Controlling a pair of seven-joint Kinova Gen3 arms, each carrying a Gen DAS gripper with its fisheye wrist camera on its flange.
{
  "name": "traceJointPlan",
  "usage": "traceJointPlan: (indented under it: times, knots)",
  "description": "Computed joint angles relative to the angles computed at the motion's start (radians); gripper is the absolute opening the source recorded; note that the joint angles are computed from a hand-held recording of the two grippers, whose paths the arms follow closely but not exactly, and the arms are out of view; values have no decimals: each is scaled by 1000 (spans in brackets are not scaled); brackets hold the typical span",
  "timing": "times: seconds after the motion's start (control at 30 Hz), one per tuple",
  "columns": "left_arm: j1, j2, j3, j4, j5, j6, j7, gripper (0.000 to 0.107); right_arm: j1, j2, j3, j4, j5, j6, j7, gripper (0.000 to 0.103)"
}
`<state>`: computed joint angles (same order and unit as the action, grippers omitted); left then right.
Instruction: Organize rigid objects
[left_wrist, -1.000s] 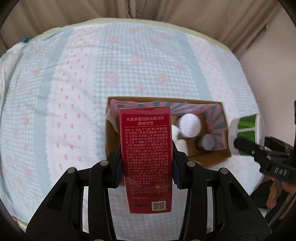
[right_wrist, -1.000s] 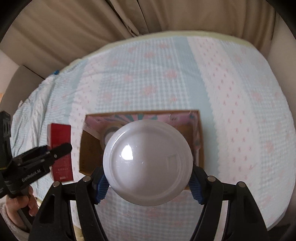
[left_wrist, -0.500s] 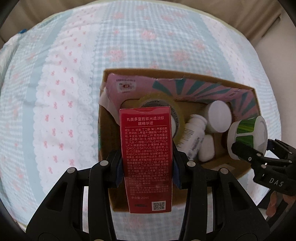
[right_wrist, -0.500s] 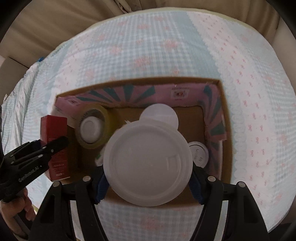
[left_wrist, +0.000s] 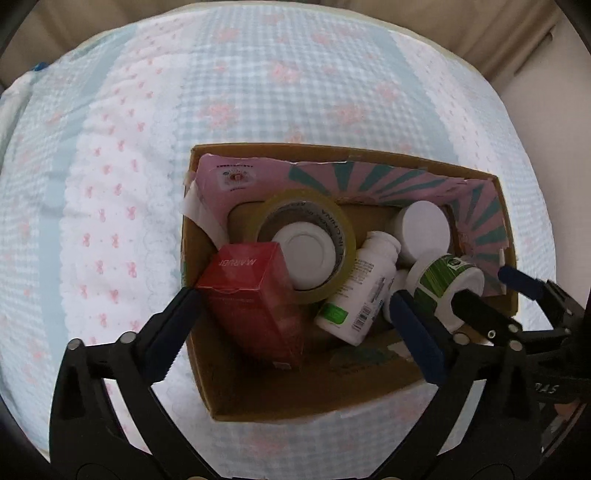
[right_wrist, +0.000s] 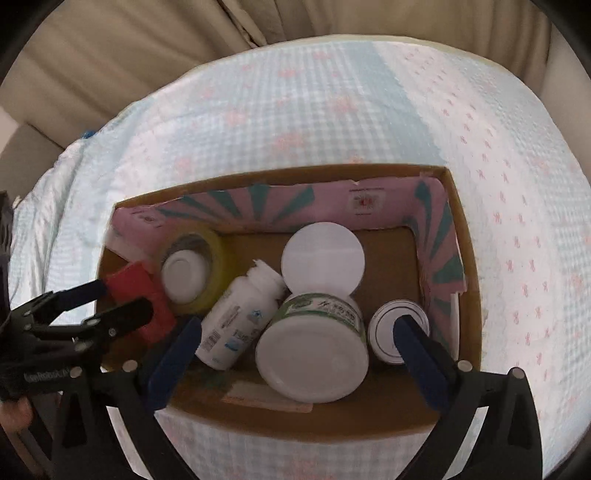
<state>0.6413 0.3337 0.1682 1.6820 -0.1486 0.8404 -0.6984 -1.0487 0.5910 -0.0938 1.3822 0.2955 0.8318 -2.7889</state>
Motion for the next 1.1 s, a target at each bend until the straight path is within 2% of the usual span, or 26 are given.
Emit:
traceJointPlan:
  times: [0.07,0.17,0.3,0.4,0.53,0.6,0.67,0.73,0.77,0.83,0.93,1.03,1.1]
  knots:
    - [2,-8,6,1,-11,9,7,103,-27,-8,31,5,-23,31,1,103]
    - [-35,-23,64,18,-32,7,29,103,-27,-14,-1,4,0,95,-38,103]
    - [4,-43,20,36,0,-3,14,103,-41,-39,-8,24,12,123,-84,103]
    - [11,-54,31,38,-19,2,37,103,-53,-53,-10,35,35,132,-123,103]
    - [57,-71,12,15,-49,40,87,103,-41,-67,-31,36,34,138,-120,103]
    - [127,-82,-52,-5,-50,70,106,103,-49,-78,-29,33,48,156,-129,103]
    - [182,-90,-89,-38,-64,122,142,103,-25,-110,-47,64,38,117,-110,103]
    - [204,-104,-67,-79,-107,186,215,103,-19,-147,-54,89,46,103,-109,103]
    - [199,-104,-36,-104,-133,224,253,103,-35,-166,-45,93,69,121,-121,103]
    - [230,-110,-19,-167,-175,305,323,103,-47,-203,-47,92,107,163,-133,103]
    - [354,-109,-73,-278,-237,427,404,103,-49,-273,-71,87,164,233,-119,103]
    - [492,-95,-123,-410,-348,549,477,103,-57,-347,-103,68,237,328,-106,103]
    - [585,-87,-151,-503,-430,628,474,103,-57,-396,-130,49,279,387,-95,103]
